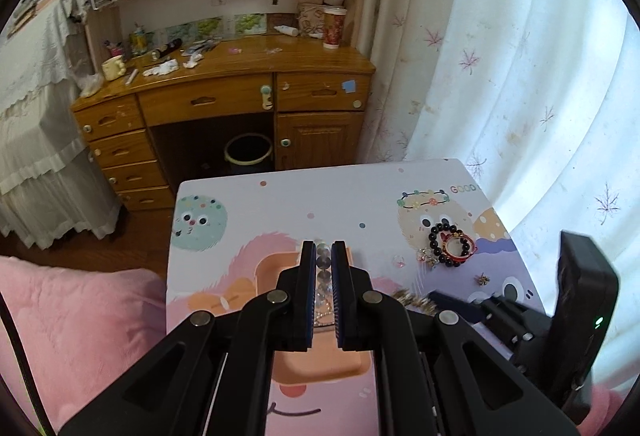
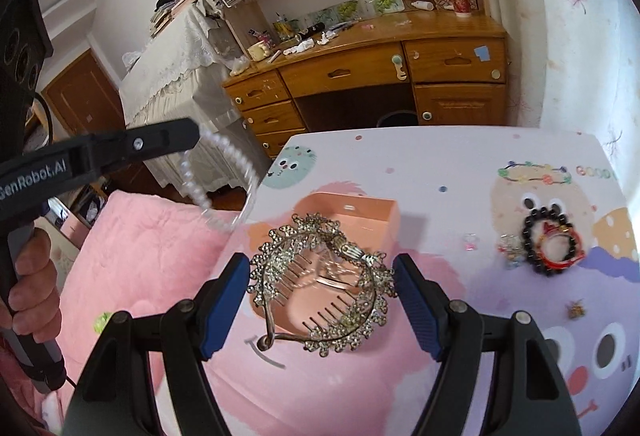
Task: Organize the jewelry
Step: 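Lower the pearl bracelet into the pink box with the left tool while the right tool drops the comb in, then move the left tool to the red string bracelet while the right tool approaches the gold flower charm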
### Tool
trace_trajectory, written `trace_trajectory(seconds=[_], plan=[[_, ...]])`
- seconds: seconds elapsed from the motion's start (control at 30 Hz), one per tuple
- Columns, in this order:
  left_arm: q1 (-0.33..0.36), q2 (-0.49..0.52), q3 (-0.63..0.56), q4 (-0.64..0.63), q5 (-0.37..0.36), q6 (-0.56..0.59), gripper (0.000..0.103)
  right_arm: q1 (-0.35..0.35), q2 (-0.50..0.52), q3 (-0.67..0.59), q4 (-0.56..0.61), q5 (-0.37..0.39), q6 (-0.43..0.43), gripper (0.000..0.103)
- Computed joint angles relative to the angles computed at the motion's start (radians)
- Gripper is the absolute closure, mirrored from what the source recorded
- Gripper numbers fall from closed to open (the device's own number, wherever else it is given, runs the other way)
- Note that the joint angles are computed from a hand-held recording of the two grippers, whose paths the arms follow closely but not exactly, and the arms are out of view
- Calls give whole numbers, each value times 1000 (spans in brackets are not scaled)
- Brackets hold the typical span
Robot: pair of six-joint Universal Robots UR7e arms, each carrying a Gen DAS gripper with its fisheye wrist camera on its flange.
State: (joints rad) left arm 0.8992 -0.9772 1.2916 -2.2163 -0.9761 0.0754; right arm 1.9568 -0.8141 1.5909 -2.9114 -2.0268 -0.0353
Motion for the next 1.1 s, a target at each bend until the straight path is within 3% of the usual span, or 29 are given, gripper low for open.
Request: trace_trajectory(seconds=[0.27, 0.33, 0.4, 0.47, 0.53, 0.57, 0.6, 0.83, 0.97, 1.1], plan=[[54, 58, -80, 97, -71, 28, 97, 2, 81, -42, -24, -35, 95, 29], [60, 69, -91, 121, -70, 36, 92, -1, 95, -46, -30, -46, 111, 29], [62, 78, -95, 137, -40, 39, 79, -5, 108, -58, -2, -59, 151, 29], [65, 81, -96, 154, -27, 43, 77, -8, 115, -68, 29, -64, 188, 29], [70, 82, -104, 170, -25, 39, 63, -5, 118, -67, 33, -77, 210, 28], [72, 80, -104, 171, -26, 36, 50, -2, 120, -68, 29, -85, 212, 28], [74, 78, -104, 170, -30, 37, 43, 2, 121, -67, 25, -97, 213, 26], [71, 69, -101, 210, 6, 35, 30, 2, 109, -53, 42, -118, 255, 22], [62, 57, -74, 231, 33, 34, 21, -10, 84, -26, 87, -113, 317, 22], [55, 41, -45, 270, 23, 10, 19, -31, 31, 41, 123, -80, 403, 22]])
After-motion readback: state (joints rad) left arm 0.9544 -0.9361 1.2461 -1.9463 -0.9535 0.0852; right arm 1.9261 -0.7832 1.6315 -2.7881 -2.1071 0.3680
